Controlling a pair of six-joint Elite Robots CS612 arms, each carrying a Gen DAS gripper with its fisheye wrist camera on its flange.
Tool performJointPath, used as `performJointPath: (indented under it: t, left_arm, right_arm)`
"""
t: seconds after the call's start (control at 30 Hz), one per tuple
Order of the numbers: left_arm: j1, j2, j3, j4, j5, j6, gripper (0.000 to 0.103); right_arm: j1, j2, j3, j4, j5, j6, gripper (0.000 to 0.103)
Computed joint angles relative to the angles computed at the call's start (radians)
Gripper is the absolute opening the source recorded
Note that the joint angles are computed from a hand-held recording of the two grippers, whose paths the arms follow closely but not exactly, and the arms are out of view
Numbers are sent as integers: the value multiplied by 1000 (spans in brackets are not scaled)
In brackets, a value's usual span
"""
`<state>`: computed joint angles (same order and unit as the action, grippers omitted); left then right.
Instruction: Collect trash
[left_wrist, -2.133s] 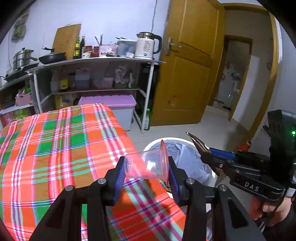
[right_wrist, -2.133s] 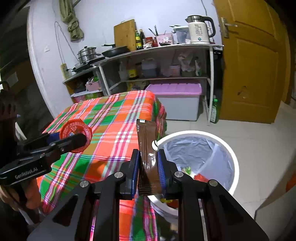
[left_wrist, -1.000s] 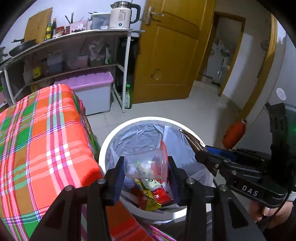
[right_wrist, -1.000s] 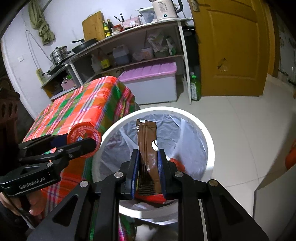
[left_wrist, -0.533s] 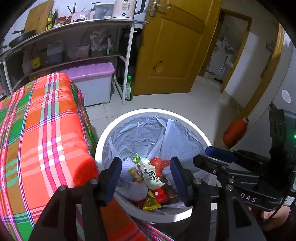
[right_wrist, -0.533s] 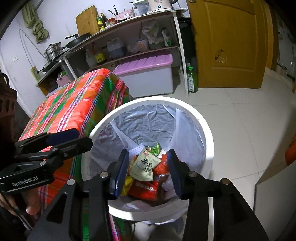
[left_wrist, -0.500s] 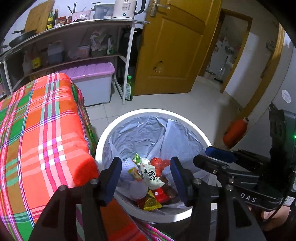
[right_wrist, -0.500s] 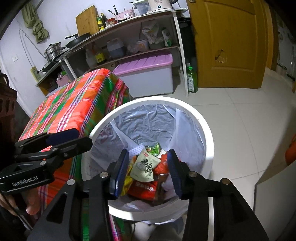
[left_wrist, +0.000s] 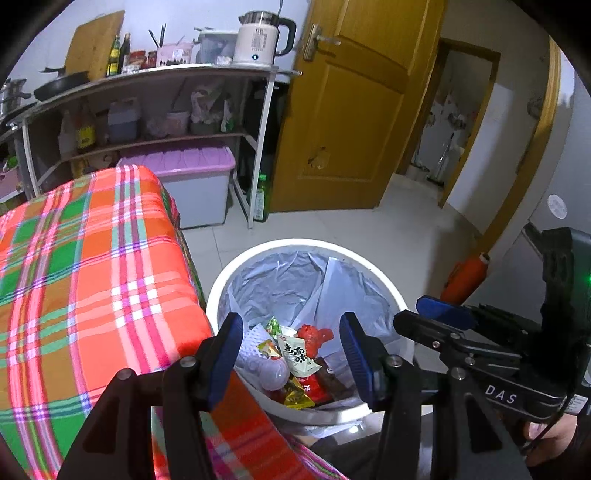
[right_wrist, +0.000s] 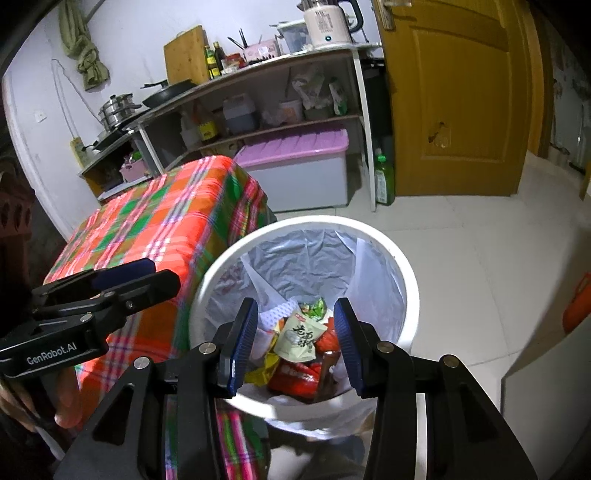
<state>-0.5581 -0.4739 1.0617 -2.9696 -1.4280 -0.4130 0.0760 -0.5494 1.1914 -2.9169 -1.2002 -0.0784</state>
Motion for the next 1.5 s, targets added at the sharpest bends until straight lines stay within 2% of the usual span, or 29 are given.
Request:
performJointPath:
  t: [0.4, 0.67, 1.13, 1.5]
  left_arm:
    - [-37, -113, 200, -161, 115, 19, 54]
    - [-61, -162, 301, -220, 189, 13, 54]
    - [-97, -212, 428, -295, 289, -13, 54]
    - [-113, -230, 484, -336, 308, -34, 54]
  right_arm:
    - [15, -90, 150, -163, 4, -19, 44]
    - [25, -136, 239, -241, 4, -36, 44]
    - [35, -173, 332, -325, -12, -41, 44]
    - [37, -194, 386, -380, -18, -57, 44]
